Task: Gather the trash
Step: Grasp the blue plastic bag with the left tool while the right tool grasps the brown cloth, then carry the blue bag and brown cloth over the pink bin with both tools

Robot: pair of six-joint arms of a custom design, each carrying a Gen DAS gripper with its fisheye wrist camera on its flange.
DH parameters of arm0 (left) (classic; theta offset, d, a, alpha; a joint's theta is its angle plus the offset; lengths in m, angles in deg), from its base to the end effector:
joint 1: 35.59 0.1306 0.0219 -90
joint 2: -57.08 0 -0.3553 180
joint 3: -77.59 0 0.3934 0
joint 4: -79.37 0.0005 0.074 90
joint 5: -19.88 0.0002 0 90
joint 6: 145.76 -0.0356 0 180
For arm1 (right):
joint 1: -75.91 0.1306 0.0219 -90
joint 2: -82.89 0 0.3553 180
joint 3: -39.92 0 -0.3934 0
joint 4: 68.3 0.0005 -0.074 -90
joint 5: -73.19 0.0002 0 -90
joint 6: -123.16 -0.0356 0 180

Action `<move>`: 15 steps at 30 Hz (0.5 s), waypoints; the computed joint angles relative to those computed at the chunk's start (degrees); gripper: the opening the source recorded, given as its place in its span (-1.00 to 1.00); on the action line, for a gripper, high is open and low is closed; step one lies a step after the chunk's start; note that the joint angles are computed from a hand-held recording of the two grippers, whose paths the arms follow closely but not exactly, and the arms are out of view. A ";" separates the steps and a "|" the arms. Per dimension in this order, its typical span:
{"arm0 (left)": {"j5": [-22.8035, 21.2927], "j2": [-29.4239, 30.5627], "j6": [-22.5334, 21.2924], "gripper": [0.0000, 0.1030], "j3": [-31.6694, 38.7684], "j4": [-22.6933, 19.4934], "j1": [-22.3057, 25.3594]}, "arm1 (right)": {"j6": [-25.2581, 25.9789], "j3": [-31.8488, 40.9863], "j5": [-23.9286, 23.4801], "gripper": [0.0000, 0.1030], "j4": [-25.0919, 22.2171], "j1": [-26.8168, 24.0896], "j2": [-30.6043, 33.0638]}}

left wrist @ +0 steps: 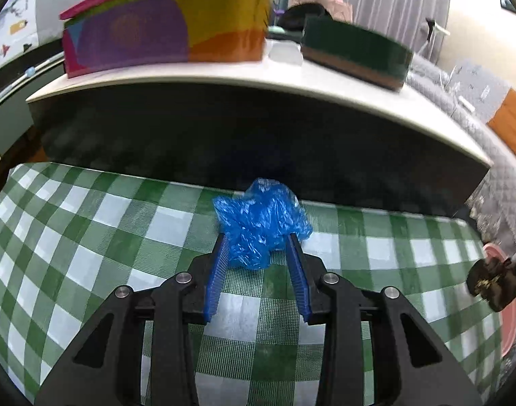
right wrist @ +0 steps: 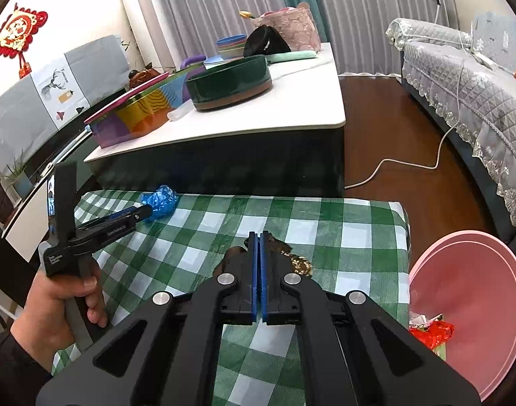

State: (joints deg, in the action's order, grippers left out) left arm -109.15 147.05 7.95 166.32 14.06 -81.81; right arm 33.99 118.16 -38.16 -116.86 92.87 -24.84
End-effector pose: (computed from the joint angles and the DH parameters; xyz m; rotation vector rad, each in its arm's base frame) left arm 0.3308 -0.3136 0.3840 -0.5302 2.3053 0.0791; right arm 0.3634 0.1239 0.4373 -0.5464 2.2540 0.5738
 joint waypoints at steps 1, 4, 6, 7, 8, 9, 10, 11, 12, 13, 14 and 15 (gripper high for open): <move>0.54 0.44 -0.51 -0.74 0.33 -0.07 0.17 | -0.02 -0.05 0.10 -0.97 0.02 0.01 0.02; -1.01 1.05 -0.38 -0.92 1.35 -1.59 -0.39 | -0.08 -0.06 -0.06 -0.97 0.00 -0.20 -0.09; -1.57 0.84 -0.56 -0.94 1.71 -1.70 -0.91 | -0.05 -0.12 0.03 -0.97 0.00 -0.23 -0.50; -2.02 0.75 -0.54 -0.95 1.89 -2.03 -1.18 | -0.03 -0.13 0.01 -0.97 -0.04 -0.32 -0.64; -2.47 0.77 -0.35 -0.95 2.24 -2.55 -1.56 | -0.03 -0.13 0.00 -0.97 -0.09 -0.44 -0.81; -2.84 0.69 -0.15 -0.95 2.51 -2.93 -2.01 | -0.01 -0.16 0.00 -0.97 -0.13 -0.56 -1.03; -3.04 0.48 -0.05 -0.95 2.56 -3.11 -2.33 | 0.01 -0.26 0.15 -0.97 -0.17 -0.64 -1.45; -3.48 0.44 0.18 -0.95 2.99 -3.70 -2.90 | 0.00 -0.27 0.22 -0.97 -0.25 -0.69 -1.70; -3.76 0.58 0.25 -0.95 3.51 -4.11 -3.29 | -0.08 -0.35 0.26 -0.97 -0.34 -0.82 -2.11; -4.00 0.63 0.33 -0.95 3.83 -4.41 -3.63 | -0.14 -0.46 0.19 -0.97 -0.37 -0.99 -2.46; -4.52 0.59 0.70 -0.95 4.03 -4.89 -4.35 | -0.19 -0.57 0.17 -0.97 -0.36 -1.13 -2.83; -5.26 0.41 1.45 -0.95 3.76 -5.32 -5.38 | -0.29 -0.66 0.20 -0.97 -0.41 -1.29 -3.38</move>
